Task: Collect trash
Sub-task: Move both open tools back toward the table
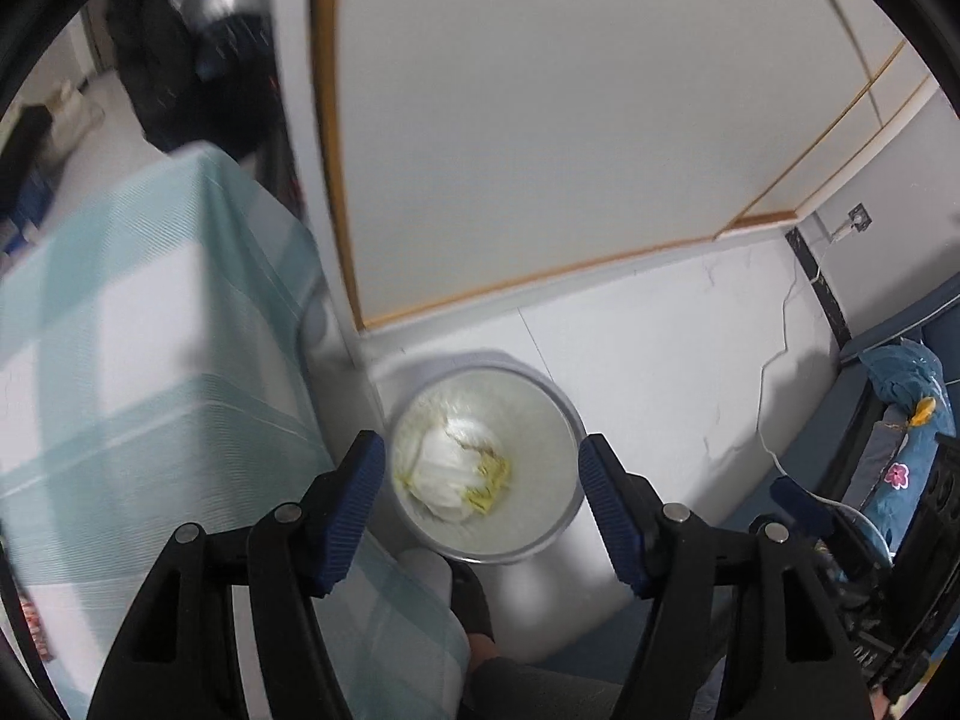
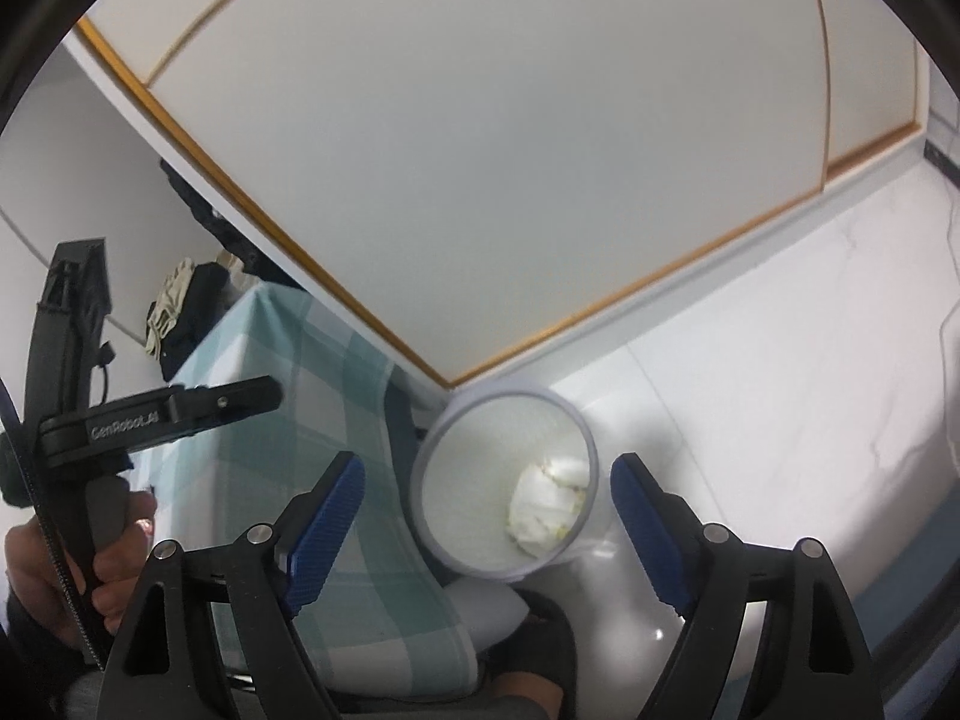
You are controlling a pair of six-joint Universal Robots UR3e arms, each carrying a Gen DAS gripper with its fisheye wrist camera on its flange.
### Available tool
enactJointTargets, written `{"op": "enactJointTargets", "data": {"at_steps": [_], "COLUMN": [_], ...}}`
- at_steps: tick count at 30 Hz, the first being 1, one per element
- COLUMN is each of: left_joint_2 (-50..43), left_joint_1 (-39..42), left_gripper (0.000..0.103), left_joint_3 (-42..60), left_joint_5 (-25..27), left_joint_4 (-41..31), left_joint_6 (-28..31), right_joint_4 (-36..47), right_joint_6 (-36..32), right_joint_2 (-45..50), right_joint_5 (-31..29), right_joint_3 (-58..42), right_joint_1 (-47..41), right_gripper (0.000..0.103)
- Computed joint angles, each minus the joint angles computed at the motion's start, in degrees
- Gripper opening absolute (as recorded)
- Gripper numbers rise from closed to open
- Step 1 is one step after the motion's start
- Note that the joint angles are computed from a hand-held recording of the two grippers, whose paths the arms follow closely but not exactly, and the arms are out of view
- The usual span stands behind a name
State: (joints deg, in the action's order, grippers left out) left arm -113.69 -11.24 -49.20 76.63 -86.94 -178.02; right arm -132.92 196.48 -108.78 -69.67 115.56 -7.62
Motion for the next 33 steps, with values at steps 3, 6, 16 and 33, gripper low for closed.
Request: {"op": "enactJointTargets", "data": {"at_steps": [3, 6, 16, 33], "left_joint_2": [3.86, 7.63, 18.85, 36.78], "left_joint_1": [1.74, 4.09, 12.33, 36.25], "left_gripper": [0.063, 0.064, 0.071, 0.077], "left_joint_3": [-3.19, -6.02, -12.43, -23.36], "left_joint_5": [0.21, -0.37, -2.50, -8.86], "left_joint_4": [2.05, 3.45, 5.79, 9.96], "left_joint_6": [0.30, 0.94, 3.10, 10.27], "right_joint_4": [0.75, 1.23, 1.03, 1.27], "right_joint_6": [0.93, 2.58, 4.95, 10.49], "right_joint_2": [-0.87, -0.75, 5.32, 26.95], "right_joint_5": [-1.24, -3.23, -11.33, -19.80], "right_joint_3": [-2.47, -5.97, -20.82, -52.15], "right_joint_1": [1.25, 4.00, 15.45, 36.25], "right_gripper": [0.085, 0.085, 0.086, 0.096]}}
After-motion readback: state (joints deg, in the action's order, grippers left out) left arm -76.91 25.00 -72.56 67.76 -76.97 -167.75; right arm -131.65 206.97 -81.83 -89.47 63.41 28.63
